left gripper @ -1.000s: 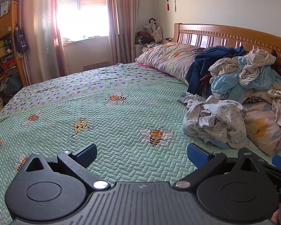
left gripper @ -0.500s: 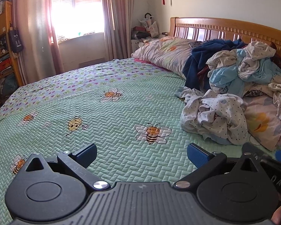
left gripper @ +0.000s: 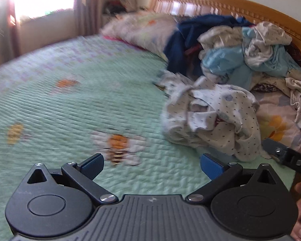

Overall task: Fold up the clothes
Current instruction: 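Grasp the white dotted shirt with the right tool while the left tool grasps it too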

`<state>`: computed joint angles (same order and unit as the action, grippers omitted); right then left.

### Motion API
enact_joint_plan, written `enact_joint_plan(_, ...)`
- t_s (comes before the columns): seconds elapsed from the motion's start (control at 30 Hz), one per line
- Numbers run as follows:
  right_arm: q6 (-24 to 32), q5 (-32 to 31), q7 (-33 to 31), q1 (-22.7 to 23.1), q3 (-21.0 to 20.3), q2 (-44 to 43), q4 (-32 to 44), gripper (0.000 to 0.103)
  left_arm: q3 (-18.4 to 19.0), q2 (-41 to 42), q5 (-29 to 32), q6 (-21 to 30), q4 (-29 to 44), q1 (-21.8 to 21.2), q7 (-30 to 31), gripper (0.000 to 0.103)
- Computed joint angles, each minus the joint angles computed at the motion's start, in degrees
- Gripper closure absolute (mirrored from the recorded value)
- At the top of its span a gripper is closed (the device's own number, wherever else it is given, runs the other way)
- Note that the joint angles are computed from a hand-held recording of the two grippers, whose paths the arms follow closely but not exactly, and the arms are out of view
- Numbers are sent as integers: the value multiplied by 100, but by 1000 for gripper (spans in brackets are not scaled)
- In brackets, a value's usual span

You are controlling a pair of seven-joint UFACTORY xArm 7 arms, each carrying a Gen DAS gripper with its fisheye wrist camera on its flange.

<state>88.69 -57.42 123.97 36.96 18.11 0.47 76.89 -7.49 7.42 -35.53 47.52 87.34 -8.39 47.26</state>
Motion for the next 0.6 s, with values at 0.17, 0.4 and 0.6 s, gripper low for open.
enact_joint_plan(0.17,-862,427,-40,-514,-308,-235,-668,1,-265,1107,717,-158,872,-470,-471,1)
enact_joint_plan(0.4,-1612,667,-475,-1110,-554,-178,-1175,1,-173,2805,2250,-23,2504,-1252,-1865,1)
enact_joint_plan(0.6,-2974,39,-193,-1482,-655,-500,-1959,76,-547,3393,2300,156,3162,-1286,-1722,34)
